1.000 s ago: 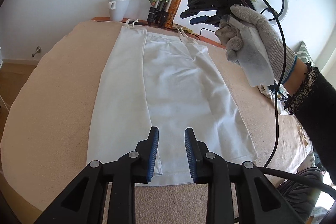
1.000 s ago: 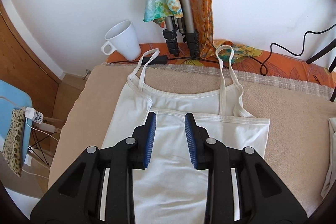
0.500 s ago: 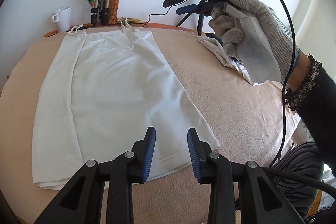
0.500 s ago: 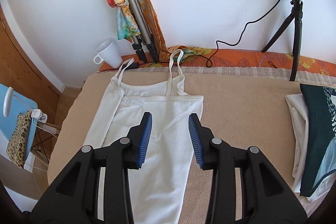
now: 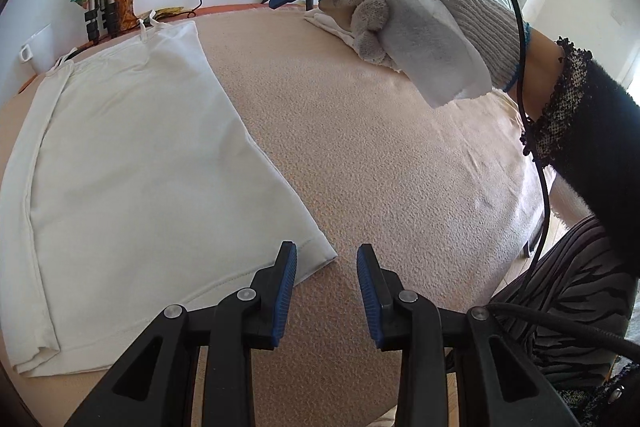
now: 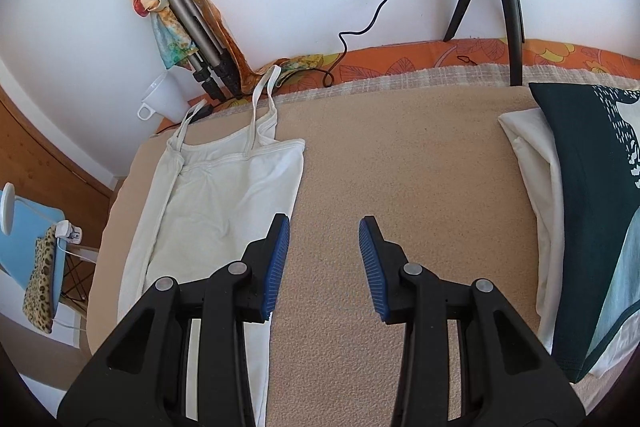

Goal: Fold small clothes

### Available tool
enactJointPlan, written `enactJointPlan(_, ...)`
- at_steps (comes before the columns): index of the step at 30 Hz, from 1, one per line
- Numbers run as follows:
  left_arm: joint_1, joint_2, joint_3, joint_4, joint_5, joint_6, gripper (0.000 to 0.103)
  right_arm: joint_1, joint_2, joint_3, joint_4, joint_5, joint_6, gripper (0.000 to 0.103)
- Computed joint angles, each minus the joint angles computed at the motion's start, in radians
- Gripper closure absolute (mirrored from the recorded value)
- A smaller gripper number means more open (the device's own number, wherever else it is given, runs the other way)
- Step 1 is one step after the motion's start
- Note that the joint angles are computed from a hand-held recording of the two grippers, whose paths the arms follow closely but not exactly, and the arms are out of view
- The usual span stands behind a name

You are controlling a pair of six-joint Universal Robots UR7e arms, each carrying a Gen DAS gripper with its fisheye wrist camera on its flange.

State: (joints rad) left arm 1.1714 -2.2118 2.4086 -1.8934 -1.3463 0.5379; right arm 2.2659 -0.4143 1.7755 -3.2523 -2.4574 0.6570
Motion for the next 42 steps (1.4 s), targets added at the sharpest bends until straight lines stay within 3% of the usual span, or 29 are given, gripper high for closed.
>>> enactJointPlan(5,-0.063,-0.056,0.067,-0.06,0.084,0.027,0.074,-0.037,0.002,0.014,-0.054,0.051,-0.021,0.065)
enactJointPlan(7,-0.068,-0.055,0.077,-0.081,0.101,0.029,0.083,-0.05,0.011,0.002,-0.061,0.073,-0.034,0.065)
enactJointPlan(10,-0.025,-0.021,0.055,-0.105,0.071,0.03,0.096,-0.074,0.029,-0.017,-0.082,0.114,-0.058,0.065)
enactJointPlan(16,0.036,0.018,0.007,-0.117,0.009,0.02,0.098,-0.128,0.071,-0.064,-0.115,0.192,-0.075,0.065)
enactJointPlan(27,0.084,0.025,-0.048,-0.094,-0.053,-0.005,0.098,-0.169,0.121,-0.182,-0.048,0.216,-0.077,0.065)
enactJointPlan(29,0.1,0.032,-0.06,-0.095,-0.061,-0.003,0.098,-0.167,0.128,-0.203,-0.023,0.209,-0.075,0.087)
enactJointPlan(31,0.117,0.042,-0.073,-0.098,-0.071,-0.004,0.098,-0.17,0.129,-0.216,-0.003,0.22,-0.062,0.095)
enactJointPlan(38,0.195,0.067,-0.131,-0.09,-0.12,0.004,0.098,-0.128,0.13,-0.269,0.055,0.171,-0.055,0.099)
enactJointPlan(42,0.231,0.064,-0.153,-0.098,-0.135,0.022,0.098,-0.1,0.132,-0.325,0.158,0.139,-0.022,0.099)
